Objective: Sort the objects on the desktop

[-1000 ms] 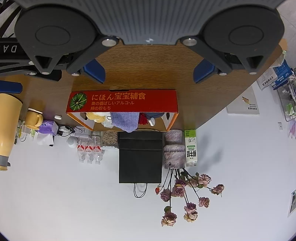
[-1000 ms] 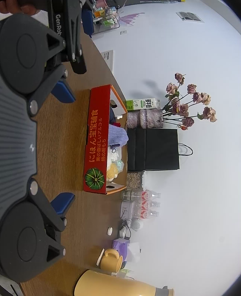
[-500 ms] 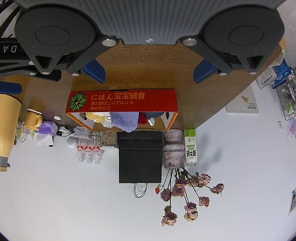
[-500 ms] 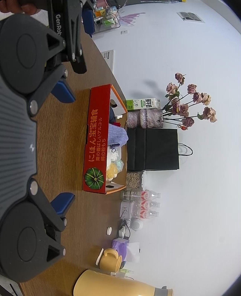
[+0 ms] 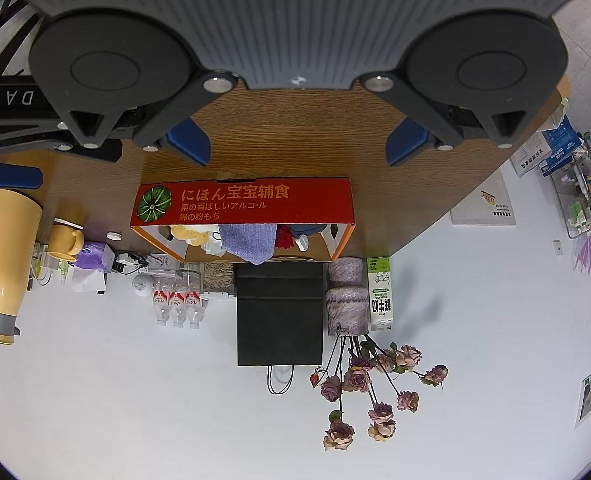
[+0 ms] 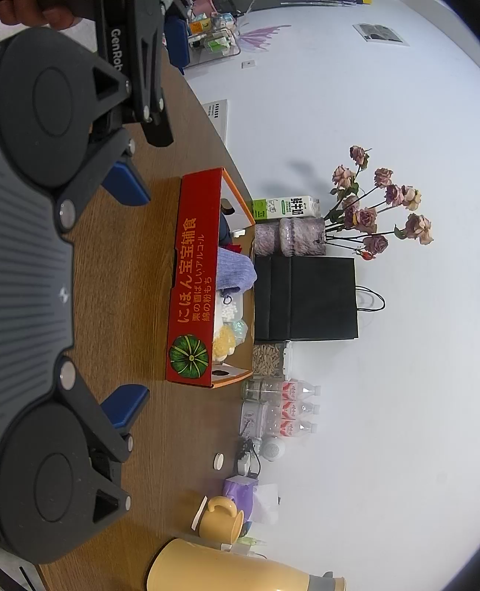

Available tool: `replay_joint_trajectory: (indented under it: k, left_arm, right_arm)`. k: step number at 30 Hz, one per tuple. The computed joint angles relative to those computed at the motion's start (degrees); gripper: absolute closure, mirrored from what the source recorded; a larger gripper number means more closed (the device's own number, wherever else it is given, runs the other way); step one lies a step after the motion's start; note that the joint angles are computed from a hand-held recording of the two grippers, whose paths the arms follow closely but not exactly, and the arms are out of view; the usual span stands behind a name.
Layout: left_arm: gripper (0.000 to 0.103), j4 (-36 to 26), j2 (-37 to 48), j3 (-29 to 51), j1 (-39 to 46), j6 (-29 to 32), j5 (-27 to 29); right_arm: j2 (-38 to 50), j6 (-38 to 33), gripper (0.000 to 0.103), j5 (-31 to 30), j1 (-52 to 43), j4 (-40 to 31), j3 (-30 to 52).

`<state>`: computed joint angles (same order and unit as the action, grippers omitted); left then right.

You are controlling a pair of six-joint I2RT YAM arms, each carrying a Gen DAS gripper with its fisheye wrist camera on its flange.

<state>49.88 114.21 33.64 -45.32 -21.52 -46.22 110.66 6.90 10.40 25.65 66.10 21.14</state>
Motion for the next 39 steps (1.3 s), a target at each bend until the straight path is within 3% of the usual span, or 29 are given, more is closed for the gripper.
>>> replay_joint_trajectory:
  k: [39]
  left_arm:
    - [0.000,0.72,-0.06,-0.63,0.24,0.40,0.08]
  right_arm:
    - [0.46,-0.06,0.000,0.12,0.06,0.19,0.23]
